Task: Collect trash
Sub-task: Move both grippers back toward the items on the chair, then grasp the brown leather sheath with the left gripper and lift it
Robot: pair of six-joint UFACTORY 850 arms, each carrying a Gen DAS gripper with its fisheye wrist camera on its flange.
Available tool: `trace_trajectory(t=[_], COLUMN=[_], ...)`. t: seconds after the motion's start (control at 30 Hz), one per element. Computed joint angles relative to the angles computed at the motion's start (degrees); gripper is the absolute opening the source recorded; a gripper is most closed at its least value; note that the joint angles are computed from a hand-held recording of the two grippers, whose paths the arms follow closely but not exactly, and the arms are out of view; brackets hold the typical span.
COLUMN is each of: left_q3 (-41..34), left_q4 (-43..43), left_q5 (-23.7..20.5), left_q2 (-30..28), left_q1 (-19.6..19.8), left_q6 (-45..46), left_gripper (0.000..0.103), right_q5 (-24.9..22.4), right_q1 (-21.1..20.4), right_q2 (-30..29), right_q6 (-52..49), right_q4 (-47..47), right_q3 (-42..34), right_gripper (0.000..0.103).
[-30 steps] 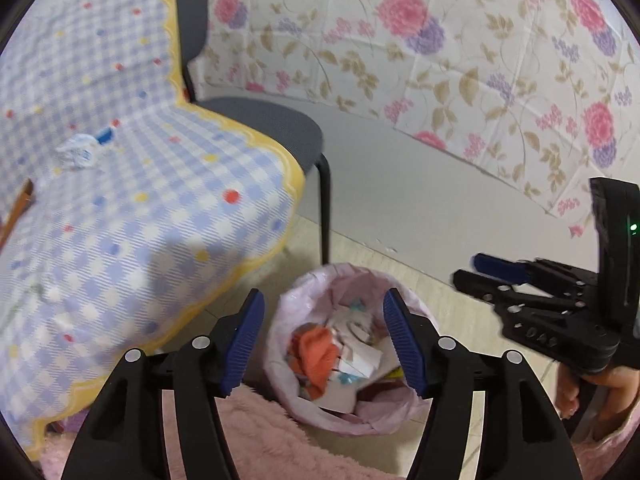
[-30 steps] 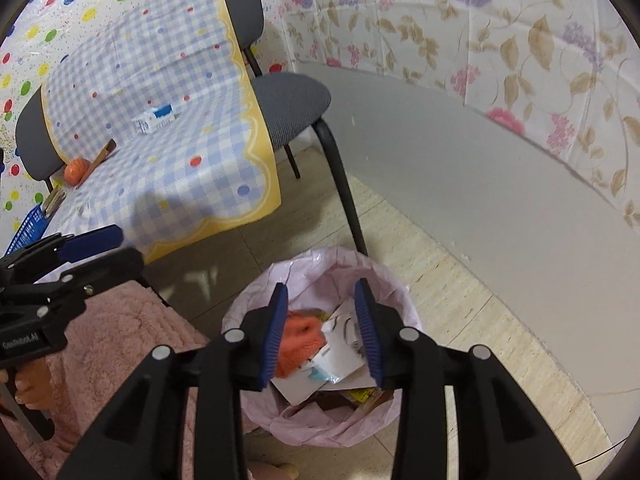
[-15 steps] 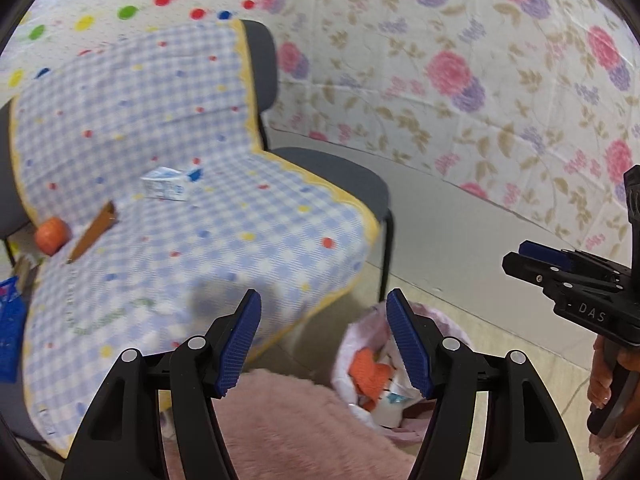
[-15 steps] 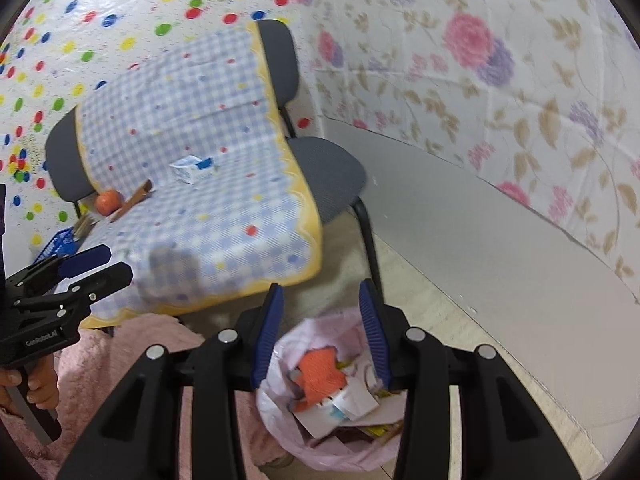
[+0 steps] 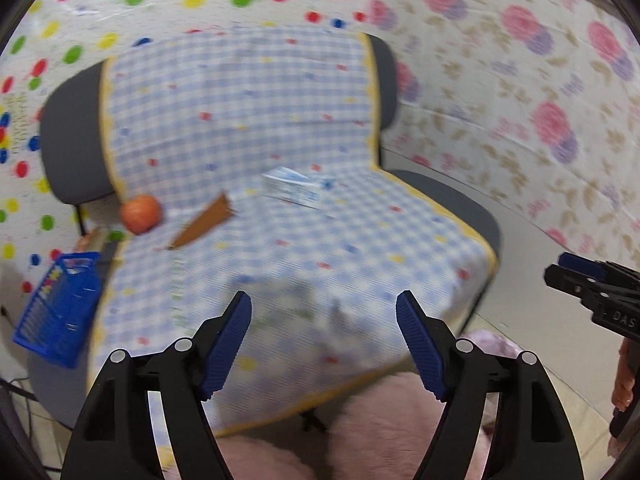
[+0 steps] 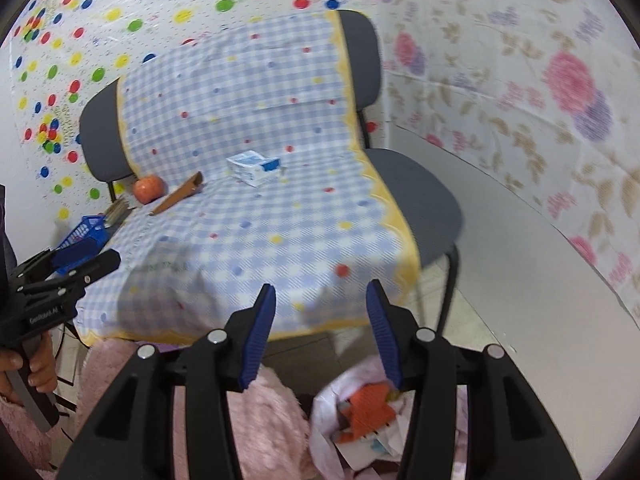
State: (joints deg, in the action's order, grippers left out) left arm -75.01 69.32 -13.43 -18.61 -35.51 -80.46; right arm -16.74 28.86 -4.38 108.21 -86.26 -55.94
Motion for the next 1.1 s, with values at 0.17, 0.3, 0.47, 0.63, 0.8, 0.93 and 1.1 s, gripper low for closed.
trace_trajectory(t=[0.17, 0.3, 0.47, 0.63, 0.8, 0.93, 1.1], left_q3=[-0.5, -1.6, -4.6, -9.1, -14.5, -19.9, -28.2], left_q4=[-2.7, -6.9, -11.4, -12.9, -17.1, -23.5, -35.6], left_q5=[-1.5, -2.8, -4.8, -7.8, -8.4, -8.0, -8.6], left_q2=[0.4, -0.2, -2.4, -5.3, -9.1, -13.6, -20.9], left_q1=[2.8, 5.1, 7.4, 9.1, 10.3, 11.6, 13.5], left_q6=[2.3, 5.8, 10.8, 13.1, 20.6, 29.3, 42.7], left_gripper=[0.075, 0.075, 0.077, 0.088, 0.088, 0.088, 0.088], right_q5=[1.9, 3.7, 5.5, 6.8, 7.3, 6.6, 4.0], right_q1=[-0.1, -0.5, -1.5, -2.4, -3.2, -4.1, -4.8], right_q2=[-4.5, -8.2, -13.3, -17.8, -21.9, -26.0, -31.3], right_q6=[-5.4, -11.0, -25.2, -39.5, -55.4, -70.5, -74.0], right_q4=[2.7, 7.0, 19.7, 33.2, 48.3, 62.9, 65.4], right_q3=[-6.0, -10.7, -17.1, -22.9, -28.0, -33.2, -40.3], right_gripper=[0.059, 0.068, 0.069, 0.069, 0.069, 0.069, 0.067])
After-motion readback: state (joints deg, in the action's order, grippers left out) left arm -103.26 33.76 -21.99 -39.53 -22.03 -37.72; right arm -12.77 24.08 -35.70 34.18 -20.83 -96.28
